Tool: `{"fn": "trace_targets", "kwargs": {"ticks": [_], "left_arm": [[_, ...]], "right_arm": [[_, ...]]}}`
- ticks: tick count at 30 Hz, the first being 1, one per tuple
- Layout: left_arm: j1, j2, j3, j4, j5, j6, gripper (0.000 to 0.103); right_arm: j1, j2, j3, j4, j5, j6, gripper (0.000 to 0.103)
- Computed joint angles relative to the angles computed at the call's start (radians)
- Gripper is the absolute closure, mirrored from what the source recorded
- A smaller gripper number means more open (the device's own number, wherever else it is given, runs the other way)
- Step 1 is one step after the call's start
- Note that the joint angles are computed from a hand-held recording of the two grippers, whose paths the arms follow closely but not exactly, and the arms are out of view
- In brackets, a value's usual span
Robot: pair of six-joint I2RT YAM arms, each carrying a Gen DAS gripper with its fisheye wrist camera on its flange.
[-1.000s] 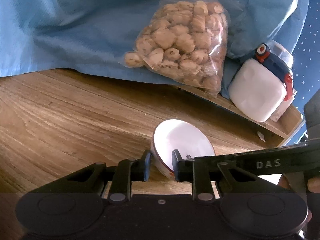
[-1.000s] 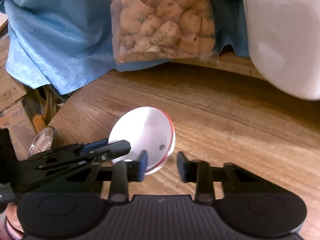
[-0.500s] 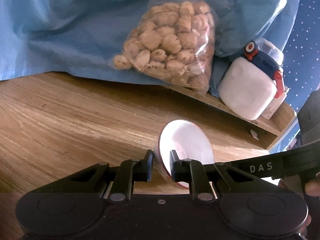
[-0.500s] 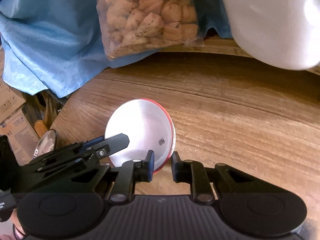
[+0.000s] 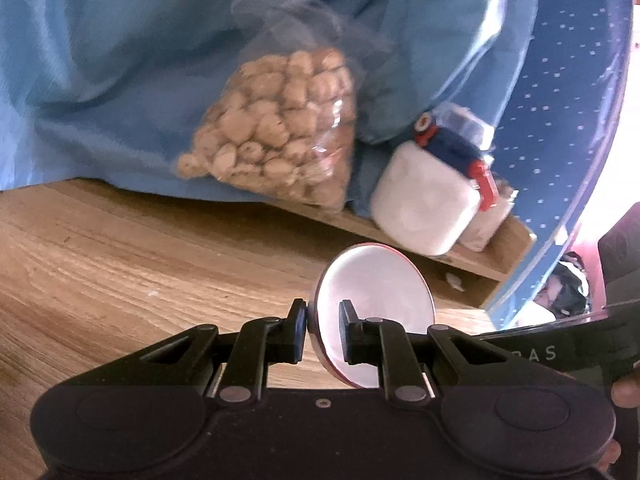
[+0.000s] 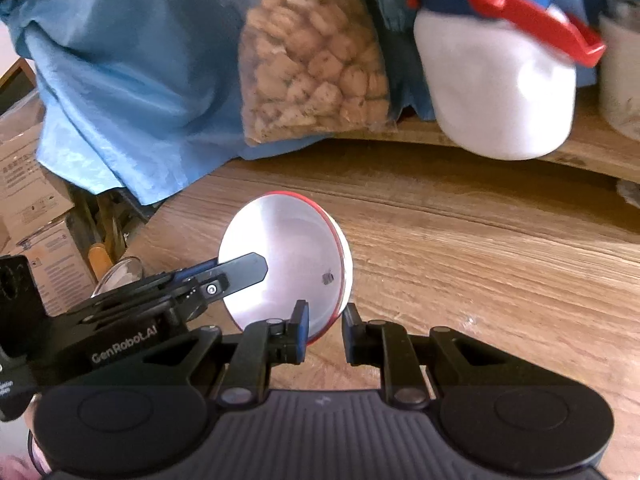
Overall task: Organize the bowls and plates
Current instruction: 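Lift the second white bowl with both grippers and carry it toward the stacked bowls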
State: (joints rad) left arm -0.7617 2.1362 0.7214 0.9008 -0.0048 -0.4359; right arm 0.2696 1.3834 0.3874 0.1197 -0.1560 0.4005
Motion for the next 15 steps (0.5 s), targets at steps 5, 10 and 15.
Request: {"fn": "trace_targets", "kwargs": {"ticks": [5, 10, 15], "left_arm": [[-0.031, -0.059, -0.065, 0.035, 0.000, 0.004, 0.085], [-0.060, -0.112, -0.122, 0.043, 0.007, -0.001, 0.085], [-0.095, -0.142, -0.165, 0.055, -0.008, 0.001, 0.085]], "right_arm": [[0.045, -0.195, -0.057, -0.108, 0.049, 0.028, 0.083], [0.101, -0.359, -0.092, -0.223, 0.096, 0.066, 0.083], [0.168, -0.482, -0.119, -0.317, 0.151, 0.115, 0.083]]}}
